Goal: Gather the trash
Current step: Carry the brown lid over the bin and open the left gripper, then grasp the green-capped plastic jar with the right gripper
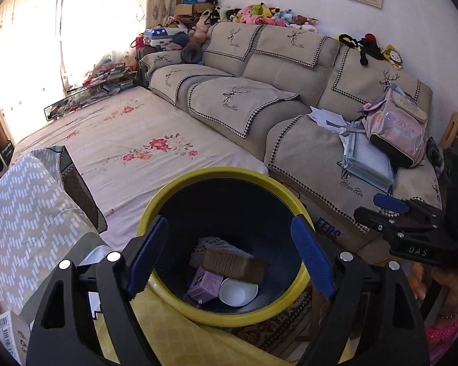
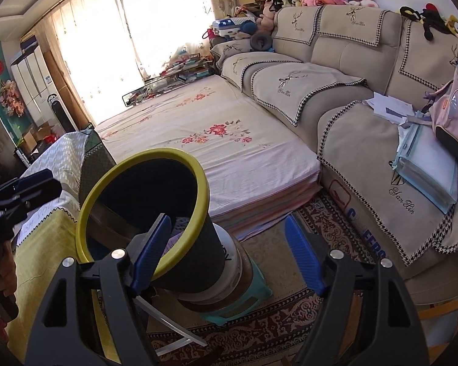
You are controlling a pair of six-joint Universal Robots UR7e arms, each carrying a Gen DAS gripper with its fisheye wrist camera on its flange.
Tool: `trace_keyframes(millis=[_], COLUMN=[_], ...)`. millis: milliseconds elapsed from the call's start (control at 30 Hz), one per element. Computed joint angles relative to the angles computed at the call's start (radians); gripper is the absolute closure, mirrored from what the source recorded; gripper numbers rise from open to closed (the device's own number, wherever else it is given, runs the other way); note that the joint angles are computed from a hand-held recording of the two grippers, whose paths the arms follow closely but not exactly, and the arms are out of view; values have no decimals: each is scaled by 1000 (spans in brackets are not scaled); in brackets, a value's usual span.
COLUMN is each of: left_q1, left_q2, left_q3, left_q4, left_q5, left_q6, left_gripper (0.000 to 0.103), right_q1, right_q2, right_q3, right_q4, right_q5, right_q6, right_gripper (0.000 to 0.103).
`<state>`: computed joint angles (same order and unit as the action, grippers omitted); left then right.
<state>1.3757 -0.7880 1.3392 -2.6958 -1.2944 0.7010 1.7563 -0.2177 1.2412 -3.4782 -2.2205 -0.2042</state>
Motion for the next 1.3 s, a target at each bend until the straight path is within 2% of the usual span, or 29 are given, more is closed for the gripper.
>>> trace_keyframes(millis=[100, 200, 433, 533, 667, 867, 1133, 1233, 1300], left_q1=[7, 2, -7, 11, 50, 139, 248, 260, 276], left_q2=[-20, -76, -281, -377, -492, -631, -717, -727, -732], left_q3=[20, 105, 348, 427, 510, 595, 641, 659, 660], left_q4=[-15, -109, -327, -379, -452, -554, -627, -641, -632], left_q5=[-14, -1, 34, 41, 105, 177, 177, 173, 155], left_q6=[-25, -15, -53, -101, -170, -229, -231, -233, -239], left_gripper=[21, 21, 14, 11, 10, 8, 7, 7, 7], right_q1=[-1, 3, 28, 45, 72, 116, 163, 181, 194], right_q2=[6, 16, 44, 63, 102, 142, 203, 230, 248], right_q3=[-9, -24, -61, -85, -141, -205, -319, -364, -390], right_q4=[14, 30, 67, 98, 173, 340, 666, 757, 786], right_q5=[1, 4, 30, 53, 95, 238, 511, 563, 569], right_q6=[3, 1, -16, -34, -58, -97, -186, -234, -259], right_gripper=[30, 30, 30, 30, 29, 29, 29, 29, 29])
